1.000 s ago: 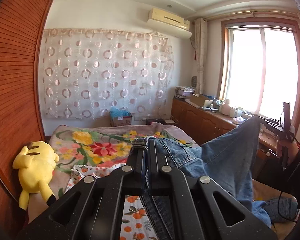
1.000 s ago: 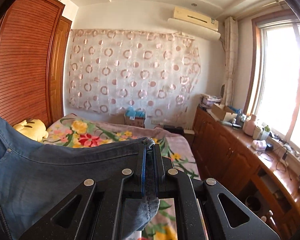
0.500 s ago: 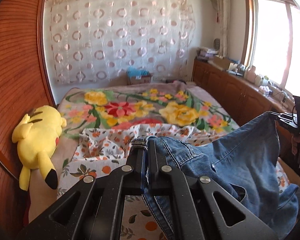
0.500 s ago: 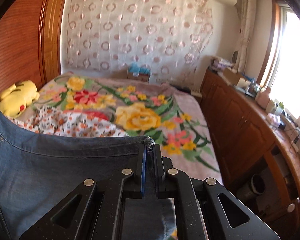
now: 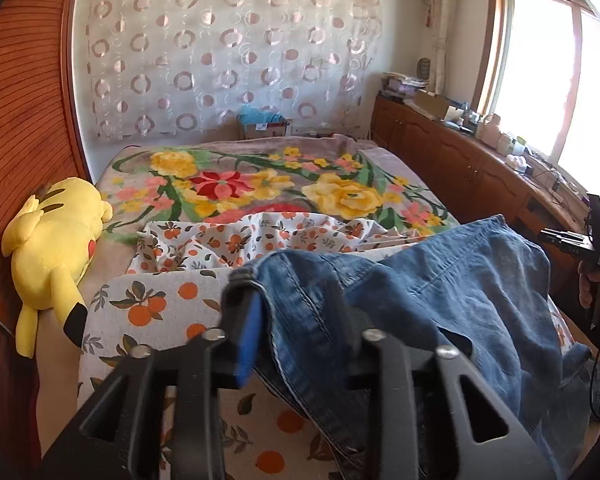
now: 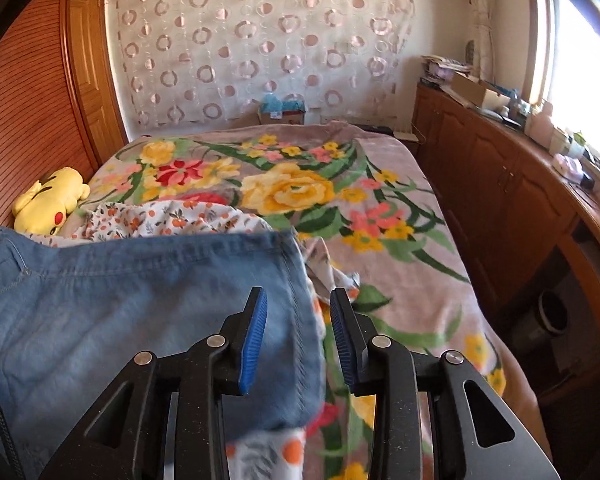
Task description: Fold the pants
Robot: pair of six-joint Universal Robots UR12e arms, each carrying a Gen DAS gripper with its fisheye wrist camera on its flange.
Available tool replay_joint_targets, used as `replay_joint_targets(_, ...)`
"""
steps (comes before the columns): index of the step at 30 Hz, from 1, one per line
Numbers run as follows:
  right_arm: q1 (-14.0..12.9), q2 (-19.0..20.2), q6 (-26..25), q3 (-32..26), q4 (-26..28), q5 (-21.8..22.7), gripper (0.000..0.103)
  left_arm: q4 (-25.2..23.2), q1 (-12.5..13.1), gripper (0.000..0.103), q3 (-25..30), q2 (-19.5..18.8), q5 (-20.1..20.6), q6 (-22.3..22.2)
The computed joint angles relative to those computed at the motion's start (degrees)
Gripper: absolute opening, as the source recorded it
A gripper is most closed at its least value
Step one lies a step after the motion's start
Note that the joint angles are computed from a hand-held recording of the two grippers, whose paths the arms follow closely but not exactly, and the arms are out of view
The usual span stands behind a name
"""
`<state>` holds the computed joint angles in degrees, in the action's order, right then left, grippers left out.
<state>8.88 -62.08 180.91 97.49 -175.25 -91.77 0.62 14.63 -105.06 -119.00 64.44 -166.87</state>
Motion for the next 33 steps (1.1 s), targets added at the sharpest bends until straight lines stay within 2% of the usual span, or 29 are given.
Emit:
replay_joint_targets(1,-0.11,-0.6,0.63,0.97,-0.37,-0.07,0.036,0.45,0.15,0.048,-0.52,0.31,-0.9,0.14)
replay_joint_targets(3,-0.11,-1.76,1.87,2.58,-0.9,-0.02,0.041,0.54,0.22,0.048,-1.41,0.96,-1.7,0.63)
replay_joint_targets(7,0.41,-3.04,2.27,4.5,-1.37,-0.77,0.044,1.07,0.03,0.048,-3.32,2.24,-3.03,0.91)
replay_joint_targets(11,0.59,-3.64,0.35,4.94,1.53,-0.84,0.045,0.17,-0.25,0.048,-4.42,3.02,-4.99,2.27)
replay_joint_targets(16,0.5,-2.86,-0.9,3.08,4.71,2.62,0.045,-0.61,-1.44,0.049,-5.08,3.31,-5.86,3.68)
replay_joint_targets(17,0.3,-2.68,-0.96,2.74,4.79,3.54,0.045,-1.46,-1.62,0.054,-5.14,3.37,-6.14,4.13)
replay_joint_targets(18,0.19,-2.5,-0.92,2.56,4.47,4.46,0.045,-2.02,-1.8,0.07,-5.2,3.41,-6.25,4.33)
replay_joint_targets(19,0.02,-2.19,-1.0,2.15,4.36,5.56,0.045,-2.17,-1.81,0.08,-5.31,3.44,-6.41,4.45)
replay_joint_targets(26,0.08,-1.38,-2.74,1.27,3.08,8.95,0.044,-2.22,-2.49,0.081,-6.38,3.74,-5.5,5.43)
replay_joint_targets(28,0.11,-1.25,-3.22,1.32,2.38,9.12,0.035,-2.29,-2.52,0.08,-6.6,3.83,-5.54,5.54)
replay_joint_targets(30,-0.13,-0.89,-3.73,1.88,0.77,10.13,0.014,-2.37,-2.51,0.08,-6.79,3.92,-5.72,5.5)
replay_joint_targets(33,-0.74,-0.89,-3.8,2.79,-1.2,12.4,0.008,-2.18,-2.59,0.08,-7.22,4.18,-5.48,5.3)
